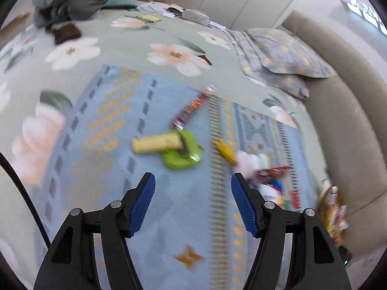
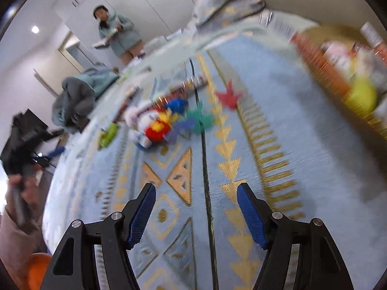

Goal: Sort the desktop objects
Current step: 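Move the left gripper to the yellow stick and grasp it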

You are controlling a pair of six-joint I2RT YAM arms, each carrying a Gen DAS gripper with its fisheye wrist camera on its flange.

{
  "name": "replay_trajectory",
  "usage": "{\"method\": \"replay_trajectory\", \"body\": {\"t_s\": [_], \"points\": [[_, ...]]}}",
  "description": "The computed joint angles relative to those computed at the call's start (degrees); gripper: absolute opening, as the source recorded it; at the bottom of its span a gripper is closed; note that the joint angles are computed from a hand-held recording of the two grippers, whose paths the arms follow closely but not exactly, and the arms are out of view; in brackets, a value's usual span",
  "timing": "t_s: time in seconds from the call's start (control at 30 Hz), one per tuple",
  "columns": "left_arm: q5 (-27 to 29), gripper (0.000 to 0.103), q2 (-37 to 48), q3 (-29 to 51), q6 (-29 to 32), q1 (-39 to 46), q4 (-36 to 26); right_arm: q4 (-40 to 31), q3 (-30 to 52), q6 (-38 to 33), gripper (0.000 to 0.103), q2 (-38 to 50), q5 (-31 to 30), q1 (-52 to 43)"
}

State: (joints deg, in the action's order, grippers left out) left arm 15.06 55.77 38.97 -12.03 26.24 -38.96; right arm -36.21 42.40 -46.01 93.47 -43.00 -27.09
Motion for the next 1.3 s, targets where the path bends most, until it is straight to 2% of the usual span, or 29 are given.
{"method": "replay_trajectory", "body": {"t_s": [0.1,0.13,0.2,0.23,0.27,0.33,0.4,0.5,0.53,0.67,0.73,0.77,0.83,0.87,0.93,1.03,1.17,1.2,1.3], "points": [[-2.3,0.063,6.1,-0.5,12.9,2.8,6.0,9.5,-6.4,-2.7,0.072,-1.7,-4.0,-1.6],[-3.7,0.063,7.5,-2.8,17.6,3.3,11.9,11.9,-8.1,-2.4,0.074,-3.0,-3.6,-1.1],[-3.4,0.063,9.0,-6.8,24.5,4.4,20.4,14.1,-10.3,-3.4,0.087,-4.7,-2.5,1.0],[-4.4,0.063,10.5,-8.4,26.4,3.4,23.9,15.3,-11.4,-3.4,0.098,-5.8,-1.5,2.5],[-5.0,0.063,11.6,-8.9,28.3,3.2,25.1,16.5,-12.7,-3.0,0.103,-7.5,0.0,4.1],[-5.7,0.063,16.1,-9.2,32.9,2.6,27.2,22.6,-16.7,0.1,0.103,-11.4,4.6,7.8],[-6.0,0.063,18.8,-8.8,35.9,2.3,28.5,25.4,-18.2,0.7,0.103,-11.9,5.6,8.6],[-1.3,0.063,22.9,-7.6,38.1,4.8,31.6,24.7,-17.2,-0.2,0.103,-9.8,3.9,7.2],[0.6,0.063,26.2,-5.8,38.4,5.4,31.8,25.1,-17.5,0.2,0.103,-10.2,4.3,7.7],[6.2,0.063,30.0,-4.4,38.0,6.1,34.2,27.6,-19.2,1.7,0.103,-12.0,6.4,9.3],[7.8,0.057,31.9,-3.9,37.4,5.8,34.6,27.4,-19.3,1.5,0.103,-12.2,6.4,9.1],[8.8,0.048,33.0,-3.6,36.8,5.6,34.5,27.5,-19.3,1.5,0.103,-12.2,6.3,9.1],[5.6,0.042,30.8,-7.4,35.5,3.6,38.5,27.5,-19.3,1.3,0.103,-12.1,6.1,8.8],[4.9,0.033,29.8,-8.1,35.3,3.1,38.3,27.6,-19.3,1.4,0.103,-12.1,6.2,8.9],[5.8,0.032,28.1,-8.7,34.2,3.4,36.3,27.6,-19.2,1.4,0.103,-12.1,6.3,9.0],[9.8,0.026,21.3,-10.2,32.0,5.9,29.2,27.3,-19.1,1.3,0.103,-12.1,6.2,8.9],[12.5,0.025,12.4,-12.0,30.0,8.3,16.7,27.0,-19.0,1.3,0.103,-12.2,6.0,8.8],[12.8,0.025,9.8,-13.5,29.6,8.8,14.9,26.9,-19.0,1.3,0.103,-12.3,6.0,8.8],[13.1,0.025,5.3,-17.5,29.7,9.1,15.0,26.7,-19.1,1.9,0.103,-13.2,7.3,9.6]]}}
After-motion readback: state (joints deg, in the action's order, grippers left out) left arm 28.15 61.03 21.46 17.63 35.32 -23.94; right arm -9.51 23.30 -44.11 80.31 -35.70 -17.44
